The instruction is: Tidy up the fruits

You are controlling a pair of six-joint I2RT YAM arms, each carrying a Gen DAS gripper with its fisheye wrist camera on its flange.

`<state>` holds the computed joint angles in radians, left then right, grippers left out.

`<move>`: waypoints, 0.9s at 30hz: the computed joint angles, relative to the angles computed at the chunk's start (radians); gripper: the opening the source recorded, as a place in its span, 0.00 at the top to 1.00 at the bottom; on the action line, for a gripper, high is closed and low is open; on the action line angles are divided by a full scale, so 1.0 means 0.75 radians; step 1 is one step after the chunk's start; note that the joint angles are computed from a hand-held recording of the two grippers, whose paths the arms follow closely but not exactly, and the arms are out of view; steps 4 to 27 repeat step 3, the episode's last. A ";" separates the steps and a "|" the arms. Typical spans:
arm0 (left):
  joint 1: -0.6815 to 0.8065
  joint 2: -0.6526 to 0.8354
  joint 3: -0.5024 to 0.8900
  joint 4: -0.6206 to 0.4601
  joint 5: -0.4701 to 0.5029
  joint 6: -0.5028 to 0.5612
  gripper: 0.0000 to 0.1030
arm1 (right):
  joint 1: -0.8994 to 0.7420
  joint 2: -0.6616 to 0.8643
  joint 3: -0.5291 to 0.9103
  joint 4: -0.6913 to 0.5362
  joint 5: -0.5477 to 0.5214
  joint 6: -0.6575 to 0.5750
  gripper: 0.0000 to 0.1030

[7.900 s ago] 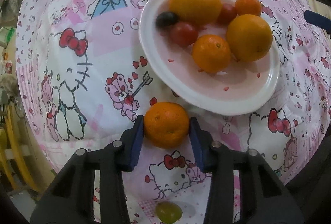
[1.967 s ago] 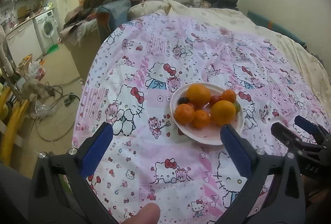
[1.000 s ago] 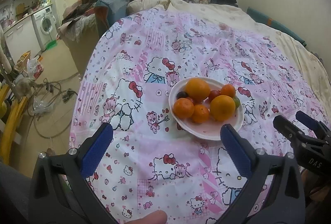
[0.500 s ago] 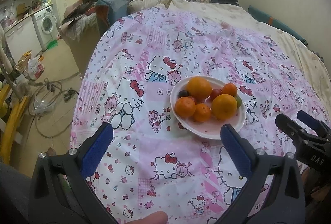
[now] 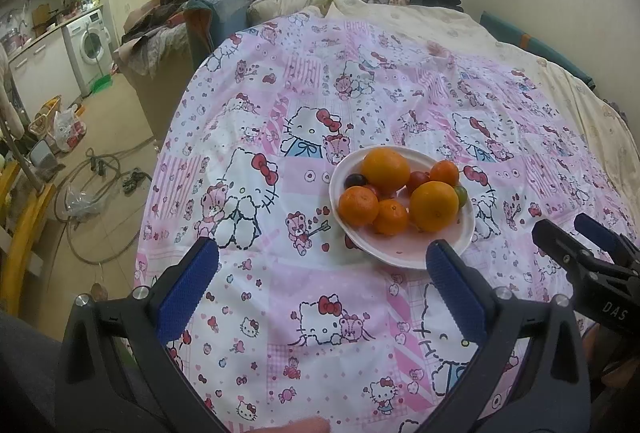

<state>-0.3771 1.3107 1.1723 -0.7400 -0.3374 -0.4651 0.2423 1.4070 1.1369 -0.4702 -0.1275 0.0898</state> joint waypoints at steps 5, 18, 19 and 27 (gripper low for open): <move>0.001 0.000 -0.001 -0.003 0.015 -0.008 0.01 | 0.010 -0.004 -0.001 0.003 0.005 0.002 0.00; 0.001 0.000 -0.001 -0.003 0.015 -0.008 0.01 | 0.010 -0.004 -0.001 0.003 0.005 0.002 0.00; 0.001 0.000 -0.001 -0.003 0.015 -0.008 0.01 | 0.010 -0.004 -0.001 0.003 0.005 0.002 0.00; 0.001 0.000 -0.001 -0.003 0.015 -0.008 0.01 | 0.010 -0.004 -0.001 0.003 0.005 0.002 0.00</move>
